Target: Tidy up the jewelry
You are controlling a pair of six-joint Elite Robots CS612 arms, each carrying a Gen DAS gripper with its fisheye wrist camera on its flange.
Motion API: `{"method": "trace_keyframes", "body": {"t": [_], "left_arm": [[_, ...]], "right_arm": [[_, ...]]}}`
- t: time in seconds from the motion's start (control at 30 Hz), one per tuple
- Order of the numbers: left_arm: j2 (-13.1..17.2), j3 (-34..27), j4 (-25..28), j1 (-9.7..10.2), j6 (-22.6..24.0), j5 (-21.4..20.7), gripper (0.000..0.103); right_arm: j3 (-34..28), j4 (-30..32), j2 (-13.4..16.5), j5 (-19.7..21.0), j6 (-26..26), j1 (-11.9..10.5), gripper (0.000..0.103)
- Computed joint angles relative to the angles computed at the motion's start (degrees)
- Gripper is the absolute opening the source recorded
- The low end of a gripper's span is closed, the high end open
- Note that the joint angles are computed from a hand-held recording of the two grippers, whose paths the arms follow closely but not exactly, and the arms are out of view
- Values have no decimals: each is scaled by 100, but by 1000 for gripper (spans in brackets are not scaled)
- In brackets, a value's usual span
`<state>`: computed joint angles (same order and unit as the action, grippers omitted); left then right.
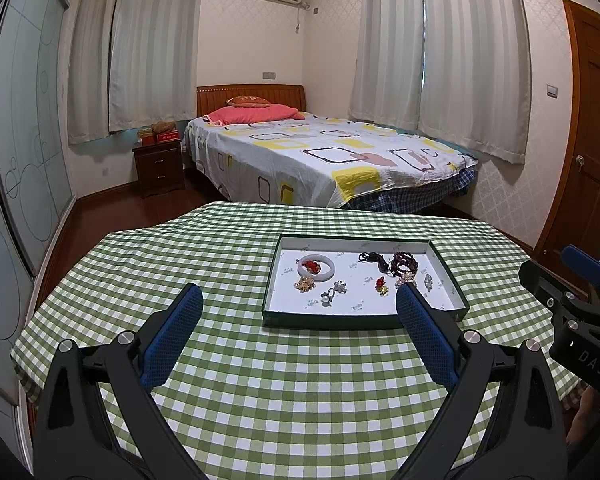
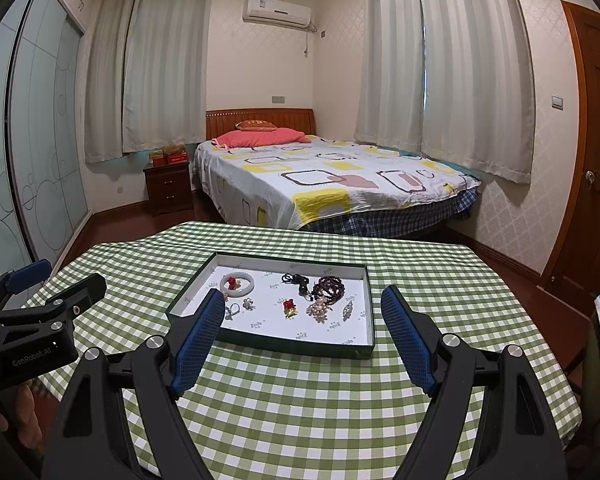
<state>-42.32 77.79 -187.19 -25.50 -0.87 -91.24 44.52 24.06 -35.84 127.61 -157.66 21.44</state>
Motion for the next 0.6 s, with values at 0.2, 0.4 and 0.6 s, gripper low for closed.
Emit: {"method": "trace_keyframes", "body": {"t": [0.2, 0.4, 0.6], "left_arm": [[2, -12, 16, 0, -13, 8, 95], [11, -13, -32, 4, -28, -7, 95], [14, -18, -37, 7, -26, -38, 95]], "right_arm": [[3, -8, 0, -2, -5, 1, 78], [14, -25, -2, 13, -2, 6, 78], [16, -20, -2, 6, 4, 5, 78]]}}
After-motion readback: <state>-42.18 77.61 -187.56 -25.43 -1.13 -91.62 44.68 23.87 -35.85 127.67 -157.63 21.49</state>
